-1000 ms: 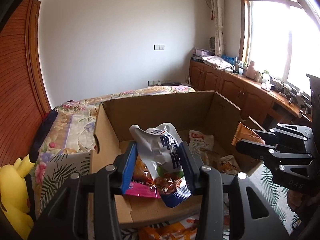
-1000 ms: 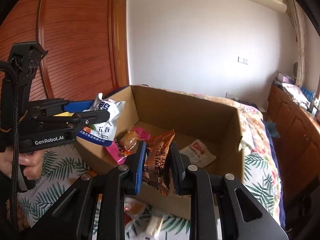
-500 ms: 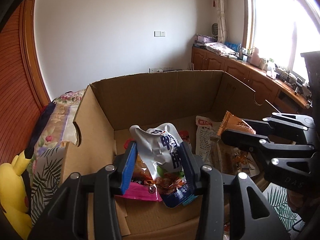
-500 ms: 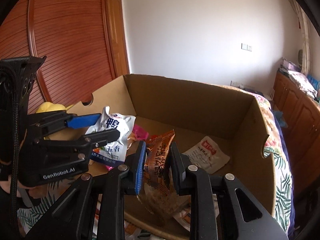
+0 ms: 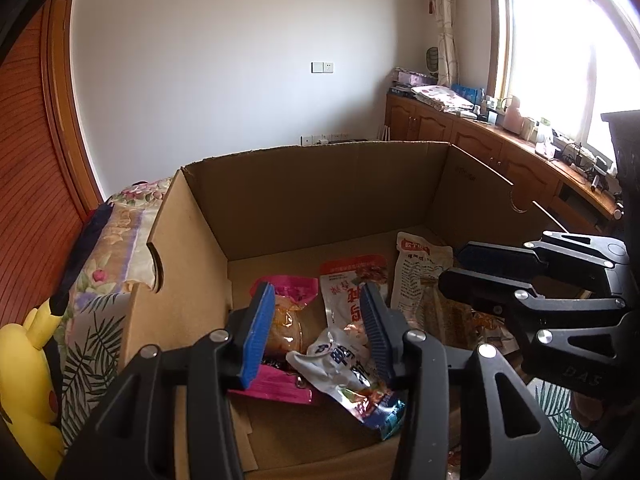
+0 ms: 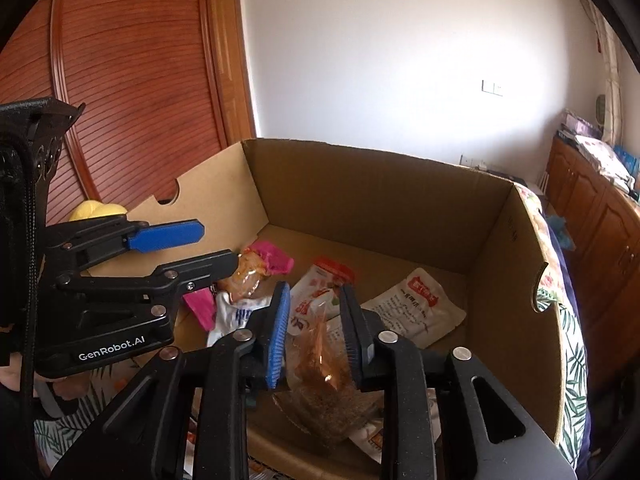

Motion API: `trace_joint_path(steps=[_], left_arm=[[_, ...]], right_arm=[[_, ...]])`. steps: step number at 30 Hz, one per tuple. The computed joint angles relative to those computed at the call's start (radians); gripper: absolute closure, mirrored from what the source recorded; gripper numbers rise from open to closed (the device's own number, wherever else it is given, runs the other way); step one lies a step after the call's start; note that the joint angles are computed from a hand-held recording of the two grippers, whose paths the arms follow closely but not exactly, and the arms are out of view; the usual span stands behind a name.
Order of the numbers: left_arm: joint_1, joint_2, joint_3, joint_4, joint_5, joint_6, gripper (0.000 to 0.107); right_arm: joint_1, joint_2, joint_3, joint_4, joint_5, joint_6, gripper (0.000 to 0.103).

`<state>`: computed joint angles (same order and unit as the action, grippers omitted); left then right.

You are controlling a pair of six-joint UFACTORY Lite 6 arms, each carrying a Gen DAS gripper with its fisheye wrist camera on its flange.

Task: Organize snacks
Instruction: 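Open the left tool dropping the pouch while the right tool releases the candy, then move both open tools back toward the orange sausage packet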

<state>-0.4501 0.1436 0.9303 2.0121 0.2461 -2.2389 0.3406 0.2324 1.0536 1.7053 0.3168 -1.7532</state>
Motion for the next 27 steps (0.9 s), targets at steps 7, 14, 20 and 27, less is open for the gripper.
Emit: trace_joint_path(steps=[7, 14, 20, 27], left_arm=[[-0.029, -0.104, -0.074, -0.039, 0.027, 0.039, 0.059], [-0.092, -0.239, -0.148, -0.246, 0.067, 0.232, 0.053], [-0.160, -0.380, -0.248, -0.395, 0.110, 0.352, 0.047], [-0.273, -0.519, -0.374, -0.444, 0.185, 0.358, 0.037]], right_arm=[[-0.003, -0.082, -0.065, 0.008, -0.005, 0.002, 0.067], [0.001, -0.211, -0.136, -0.135, -0.040, 0.150, 0.060], [0.006, -0.390, -0.284, -0.210, -0.039, 0.236, 0.060], [0.007, -0.588, -0.472, -0.317, -0.034, 0.338, 0.060]])
